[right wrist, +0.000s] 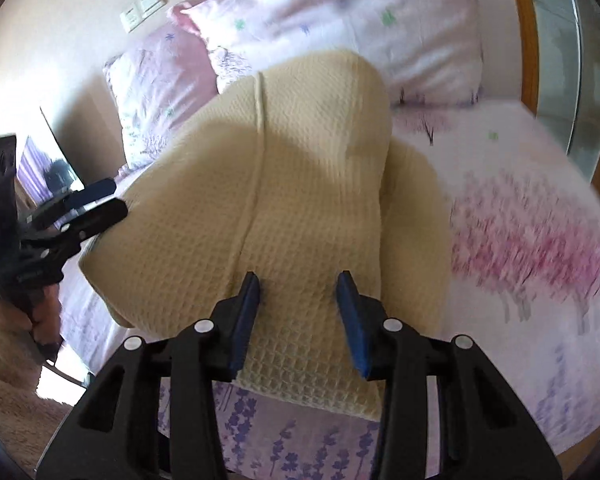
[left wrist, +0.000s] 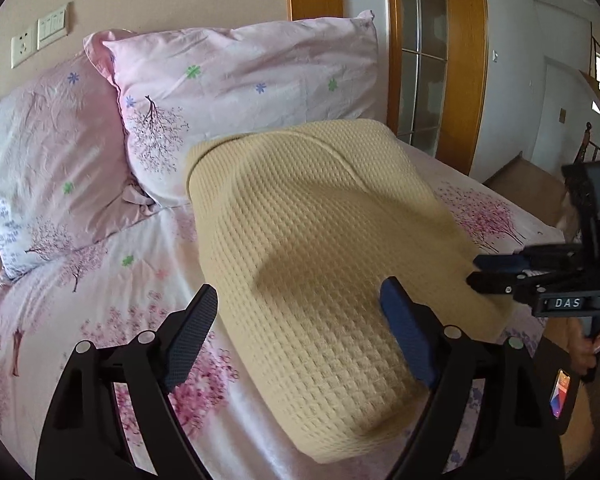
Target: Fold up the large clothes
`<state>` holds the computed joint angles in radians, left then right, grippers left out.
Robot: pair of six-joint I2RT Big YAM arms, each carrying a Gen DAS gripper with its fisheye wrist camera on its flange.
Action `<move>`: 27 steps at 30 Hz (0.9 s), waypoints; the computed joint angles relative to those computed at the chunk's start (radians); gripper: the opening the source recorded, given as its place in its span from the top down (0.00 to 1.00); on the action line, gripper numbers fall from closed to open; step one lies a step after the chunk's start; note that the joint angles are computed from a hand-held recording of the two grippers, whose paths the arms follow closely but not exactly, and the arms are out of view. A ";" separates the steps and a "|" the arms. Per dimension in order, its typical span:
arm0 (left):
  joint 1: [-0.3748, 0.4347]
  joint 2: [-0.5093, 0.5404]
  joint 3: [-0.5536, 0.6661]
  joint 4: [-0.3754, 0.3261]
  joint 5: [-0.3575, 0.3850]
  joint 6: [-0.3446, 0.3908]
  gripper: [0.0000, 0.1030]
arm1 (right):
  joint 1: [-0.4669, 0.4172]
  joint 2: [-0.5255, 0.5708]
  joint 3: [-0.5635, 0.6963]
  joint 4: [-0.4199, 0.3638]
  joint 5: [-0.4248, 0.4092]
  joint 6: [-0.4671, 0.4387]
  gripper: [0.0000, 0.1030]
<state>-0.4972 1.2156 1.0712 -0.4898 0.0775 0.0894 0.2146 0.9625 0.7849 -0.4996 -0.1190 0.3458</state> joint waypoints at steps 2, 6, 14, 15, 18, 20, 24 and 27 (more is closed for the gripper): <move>0.003 0.003 -0.008 0.011 0.017 -0.024 0.17 | -0.027 -0.012 -0.043 0.064 -0.056 0.045 0.60; 0.009 -0.018 -0.021 0.032 0.038 -0.048 0.21 | -0.008 -0.051 -0.079 0.120 -0.024 0.074 0.60; -0.010 -0.079 -0.082 0.019 0.105 -0.018 0.20 | 0.015 -0.086 -0.084 0.085 0.010 0.080 0.58; -0.019 -0.070 -0.083 0.022 0.101 -0.011 0.17 | 0.011 -0.066 -0.087 0.089 0.005 0.082 0.56; -0.028 -0.057 -0.085 0.043 0.089 -0.014 0.14 | -0.048 -0.056 -0.121 0.158 -0.105 0.136 0.51; -0.020 -0.062 -0.078 0.024 0.110 -0.013 0.15 | -0.059 -0.058 -0.112 0.135 -0.123 0.134 0.48; 0.031 -0.095 -0.070 -0.003 0.188 -0.031 0.11 | -0.052 -0.083 -0.051 0.026 -0.081 0.093 0.30; 0.101 -0.103 -0.047 -0.009 0.230 -0.081 0.01 | -0.069 -0.109 -0.011 -0.005 -0.067 0.070 0.06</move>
